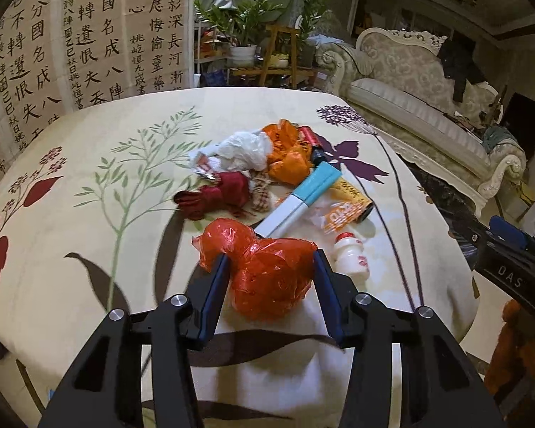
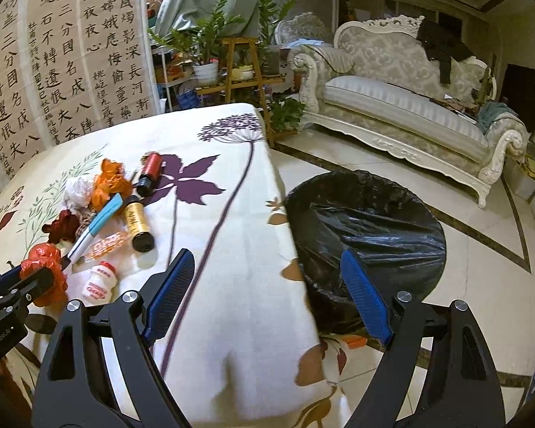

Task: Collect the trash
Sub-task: 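Grasp the red plastic bag with the left gripper while the right gripper grasps the white milk bottle, then carry the red bag and white bottle over the black bin with both grippers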

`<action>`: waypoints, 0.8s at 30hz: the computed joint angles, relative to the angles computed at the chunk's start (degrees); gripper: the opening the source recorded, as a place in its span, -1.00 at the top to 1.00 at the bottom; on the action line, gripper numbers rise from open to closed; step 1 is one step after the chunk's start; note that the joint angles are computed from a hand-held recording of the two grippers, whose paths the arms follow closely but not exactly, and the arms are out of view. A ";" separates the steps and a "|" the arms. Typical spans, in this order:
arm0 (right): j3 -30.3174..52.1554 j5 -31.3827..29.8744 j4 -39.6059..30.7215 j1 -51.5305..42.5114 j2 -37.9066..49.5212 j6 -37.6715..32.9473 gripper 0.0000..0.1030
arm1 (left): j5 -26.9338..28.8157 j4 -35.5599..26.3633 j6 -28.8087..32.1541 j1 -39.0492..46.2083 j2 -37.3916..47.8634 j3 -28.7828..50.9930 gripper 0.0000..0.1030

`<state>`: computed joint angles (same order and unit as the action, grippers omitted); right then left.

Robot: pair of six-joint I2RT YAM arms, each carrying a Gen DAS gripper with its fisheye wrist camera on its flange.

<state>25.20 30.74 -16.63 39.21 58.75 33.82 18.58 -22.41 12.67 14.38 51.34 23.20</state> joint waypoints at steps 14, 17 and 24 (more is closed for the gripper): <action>9.18 1.10 2.11 12.27 14.84 3.02 -0.38 | 7.18 2.05 9.82 17.49 5.16 1.09 0.08; 11.13 0.79 2.93 14.22 18.24 3.61 -0.27 | 8.27 3.41 11.42 20.91 7.87 1.92 0.08; 13.23 -2.50 4.12 14.62 23.27 3.37 0.05 | 8.58 6.90 12.70 24.73 12.34 2.87 0.08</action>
<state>38.43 28.24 -12.51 53.84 82.02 37.19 27.16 -15.51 25.37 39.12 63.68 26.07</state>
